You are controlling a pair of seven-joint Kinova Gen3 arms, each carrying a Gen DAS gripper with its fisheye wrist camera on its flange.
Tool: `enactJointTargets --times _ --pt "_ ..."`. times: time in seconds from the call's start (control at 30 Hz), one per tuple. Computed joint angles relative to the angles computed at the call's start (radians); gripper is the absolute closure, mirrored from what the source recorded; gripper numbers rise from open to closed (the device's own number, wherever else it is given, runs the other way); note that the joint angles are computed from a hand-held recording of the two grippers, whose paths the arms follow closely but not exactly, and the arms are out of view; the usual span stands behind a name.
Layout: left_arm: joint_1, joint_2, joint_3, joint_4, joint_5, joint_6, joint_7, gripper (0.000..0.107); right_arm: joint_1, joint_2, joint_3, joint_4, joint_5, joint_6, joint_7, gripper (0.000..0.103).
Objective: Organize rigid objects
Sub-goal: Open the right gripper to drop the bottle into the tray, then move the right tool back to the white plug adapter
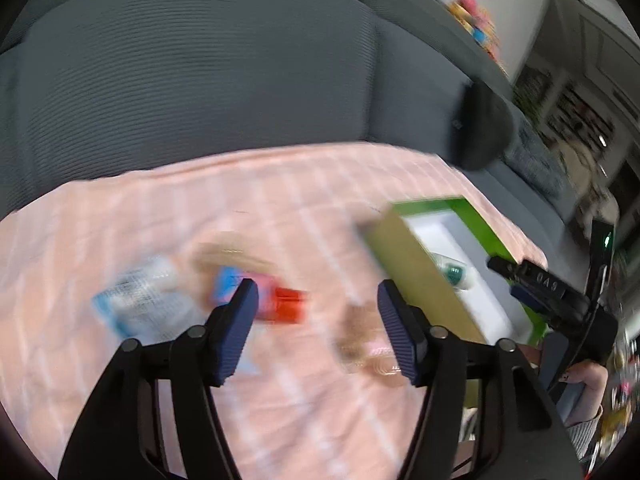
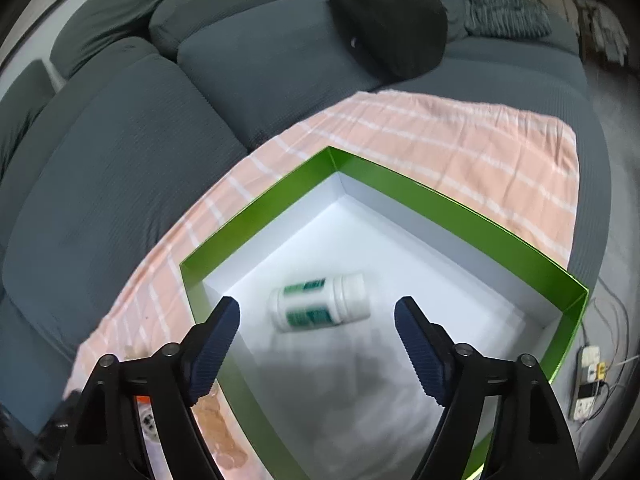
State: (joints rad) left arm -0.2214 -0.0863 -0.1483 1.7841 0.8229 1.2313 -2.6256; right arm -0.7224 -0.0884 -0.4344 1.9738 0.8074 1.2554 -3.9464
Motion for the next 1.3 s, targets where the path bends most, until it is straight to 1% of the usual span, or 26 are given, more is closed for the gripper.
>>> enactJointTargets --times 0.07,0.2,0.33,0.43,0.47,0.53,0.67,0.83,1.0,1.1,1.17,1.27,1.3 --pt "-0.031 0.009 -0.03 0.006 0.011 -0.018 0.003 0.043 0.001 0.043 0.012 -0.043 -0.021 0.027 0.052 0.022" --pt "-0.074 0.029 -0.039 -0.009 -0.022 -0.06 0.068 0.043 -0.013 0.09 0.052 -0.08 -0.028 0.019 0.121 0.022" --pt "-0.115 0.05 -0.051 -0.032 -0.024 -0.036 0.098 0.042 -0.038 0.148 0.087 -0.132 -0.04 0.046 0.214 0.022" --pt "-0.142 0.057 -0.055 -0.041 -0.022 -0.014 0.108 0.041 -0.057 0.163 0.111 -0.142 -0.041 0.037 0.239 0.022" --pt "-0.149 0.057 -0.055 -0.042 -0.021 -0.014 0.112 0.041 -0.056 0.161 0.104 -0.137 -0.024 0.031 0.235 0.022" --pt "-0.159 0.061 -0.053 -0.047 -0.027 -0.017 0.128 0.041 -0.084 0.175 0.115 -0.15 -0.002 0.058 0.234 0.022" --pt "-0.174 0.065 -0.052 -0.053 -0.033 -0.02 0.143 0.041 -0.116 0.219 0.131 -0.198 0.042 0.102 0.276 0.022" --pt "-0.196 0.076 -0.055 -0.065 -0.027 -0.005 0.152 0.041 -0.119 0.239 0.158 -0.226 0.048 0.046 0.36 0.022" --pt "-0.219 0.085 -0.058 -0.075 -0.025 0.016 0.164 0.041 -0.154 0.307 0.184 -0.31 0.066 0.109 0.498 0.022" --pt "-0.228 0.082 -0.059 -0.073 -0.021 0.017 0.161 0.041 -0.156 0.309 0.203 -0.314 0.074 0.061 0.544 0.022" --pt "-0.23 0.082 -0.058 -0.075 -0.028 0.014 0.161 0.041 -0.159 0.304 0.21 -0.31 0.081 0.036 0.552 0.022" --pt "-0.231 0.082 -0.057 -0.074 -0.04 0.006 0.169 0.041 -0.184 0.314 0.211 -0.329 0.104 0.069 0.573 0.022" --pt "-0.233 0.084 -0.058 -0.075 -0.042 0.007 0.172 0.041 -0.191 0.323 0.211 -0.345 0.109 0.088 0.598 0.022"
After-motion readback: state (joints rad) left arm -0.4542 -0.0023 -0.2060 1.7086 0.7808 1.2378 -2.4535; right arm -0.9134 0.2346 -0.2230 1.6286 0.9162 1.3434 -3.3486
